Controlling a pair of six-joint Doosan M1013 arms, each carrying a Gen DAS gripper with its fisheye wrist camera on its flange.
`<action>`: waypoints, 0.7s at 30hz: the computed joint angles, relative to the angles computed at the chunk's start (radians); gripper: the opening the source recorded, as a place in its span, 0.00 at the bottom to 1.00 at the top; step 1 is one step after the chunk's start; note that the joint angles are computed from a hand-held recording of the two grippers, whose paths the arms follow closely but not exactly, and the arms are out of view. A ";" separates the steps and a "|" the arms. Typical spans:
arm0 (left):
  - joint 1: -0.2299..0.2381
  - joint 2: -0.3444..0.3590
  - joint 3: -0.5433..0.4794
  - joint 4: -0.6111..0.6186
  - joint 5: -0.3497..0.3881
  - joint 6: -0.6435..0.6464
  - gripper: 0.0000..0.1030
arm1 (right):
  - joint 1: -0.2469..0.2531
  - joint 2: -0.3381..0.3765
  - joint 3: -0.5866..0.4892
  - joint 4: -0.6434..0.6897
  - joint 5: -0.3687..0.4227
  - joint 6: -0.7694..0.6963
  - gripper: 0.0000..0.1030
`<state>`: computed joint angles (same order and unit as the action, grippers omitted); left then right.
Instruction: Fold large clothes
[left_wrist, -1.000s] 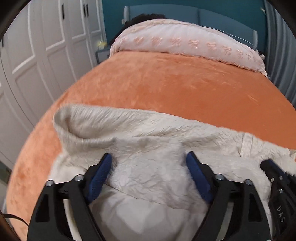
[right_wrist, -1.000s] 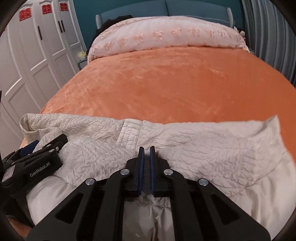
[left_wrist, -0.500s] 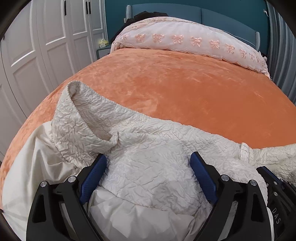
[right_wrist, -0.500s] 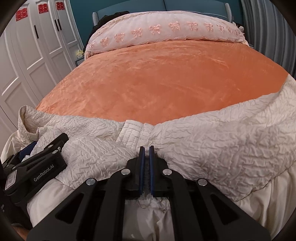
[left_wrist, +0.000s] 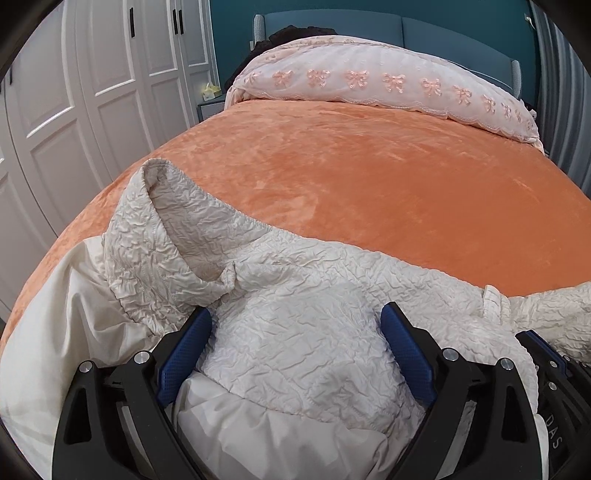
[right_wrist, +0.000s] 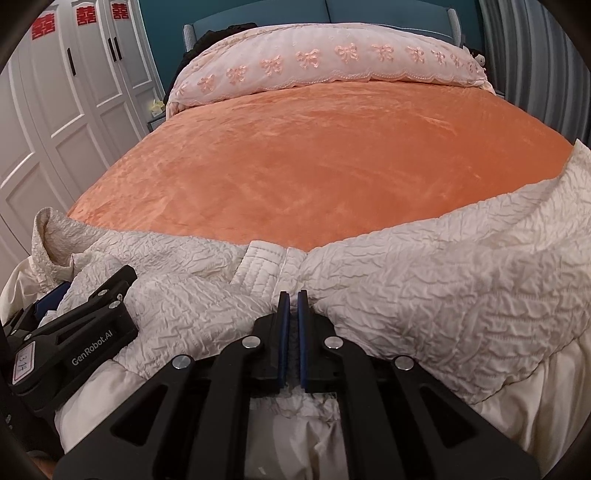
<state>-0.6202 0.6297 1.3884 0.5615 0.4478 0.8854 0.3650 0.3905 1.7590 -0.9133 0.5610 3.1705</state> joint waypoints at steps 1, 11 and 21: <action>0.000 0.000 0.001 0.001 -0.001 -0.002 0.89 | 0.001 0.002 -0.004 0.006 0.006 -0.007 0.01; 0.013 -0.003 -0.025 -0.144 0.027 0.124 0.89 | 0.009 -0.133 0.027 -0.054 0.082 0.019 0.24; 0.074 -0.059 -0.053 -0.008 0.088 0.047 0.92 | -0.102 -0.166 0.140 0.043 0.142 0.070 0.26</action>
